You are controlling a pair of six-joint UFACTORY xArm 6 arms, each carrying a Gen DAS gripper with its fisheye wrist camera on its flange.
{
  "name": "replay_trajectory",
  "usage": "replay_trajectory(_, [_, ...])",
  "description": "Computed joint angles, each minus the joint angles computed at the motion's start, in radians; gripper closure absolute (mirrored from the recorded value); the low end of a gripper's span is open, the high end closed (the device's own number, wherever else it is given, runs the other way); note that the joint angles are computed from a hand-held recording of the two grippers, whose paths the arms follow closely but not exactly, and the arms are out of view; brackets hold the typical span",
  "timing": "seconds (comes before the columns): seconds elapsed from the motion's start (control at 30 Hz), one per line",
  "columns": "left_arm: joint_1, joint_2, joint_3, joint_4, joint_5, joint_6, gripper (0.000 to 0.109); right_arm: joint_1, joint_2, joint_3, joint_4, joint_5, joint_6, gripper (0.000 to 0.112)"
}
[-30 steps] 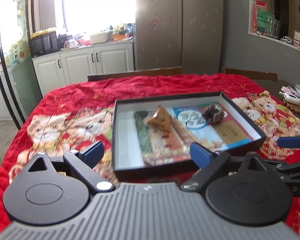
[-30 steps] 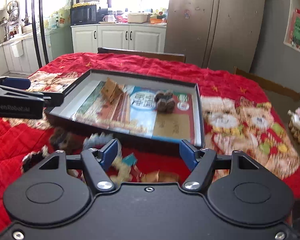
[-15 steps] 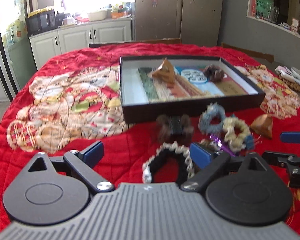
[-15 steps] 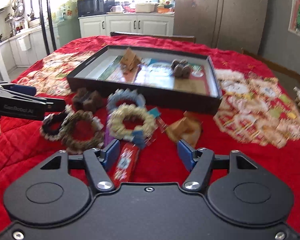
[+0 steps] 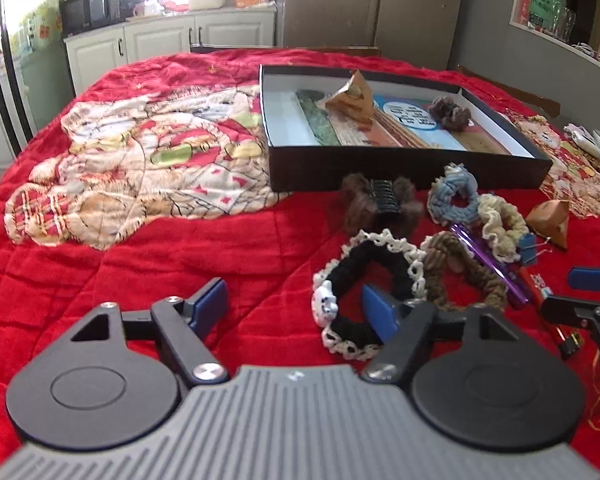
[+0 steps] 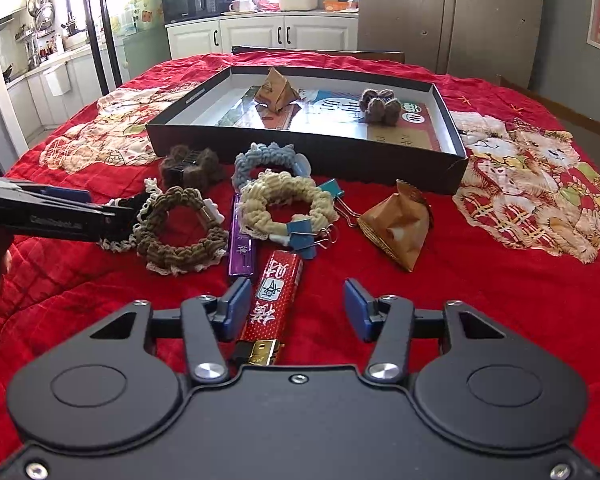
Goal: Organize objects
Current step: 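Grasp the black-and-white scrunchie with the left tool while the right tool grasps the red lighter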
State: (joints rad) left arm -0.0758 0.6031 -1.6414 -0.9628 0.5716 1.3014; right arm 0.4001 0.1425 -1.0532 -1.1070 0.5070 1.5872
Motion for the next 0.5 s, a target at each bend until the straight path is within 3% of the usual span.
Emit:
replay_trajectory(0.13, [-0.008, -0.005, 0.013, -0.016, -0.020, 0.020, 0.038, -0.004, 0.011, -0.004, 0.015, -0.021, -0.019, 0.070])
replay_trajectory(0.3, [-0.015, -0.015, 0.026, -0.028, -0.025, 0.035, 0.061, 0.000, 0.028, -0.013, 0.023, -0.028, -0.043, 0.077])
replay_trajectory(0.37, [-0.013, -0.016, 0.025, -0.036, -0.016, 0.038, 0.078, -0.006, 0.025, -0.008, 0.017, -0.046, -0.033, 0.085])
replay_trajectory(0.5, [-0.004, -0.009, 0.006, -0.020, 0.022, 0.004, 0.090, -0.017, 0.016, 0.004, 0.012, -0.065, -0.017, 0.089])
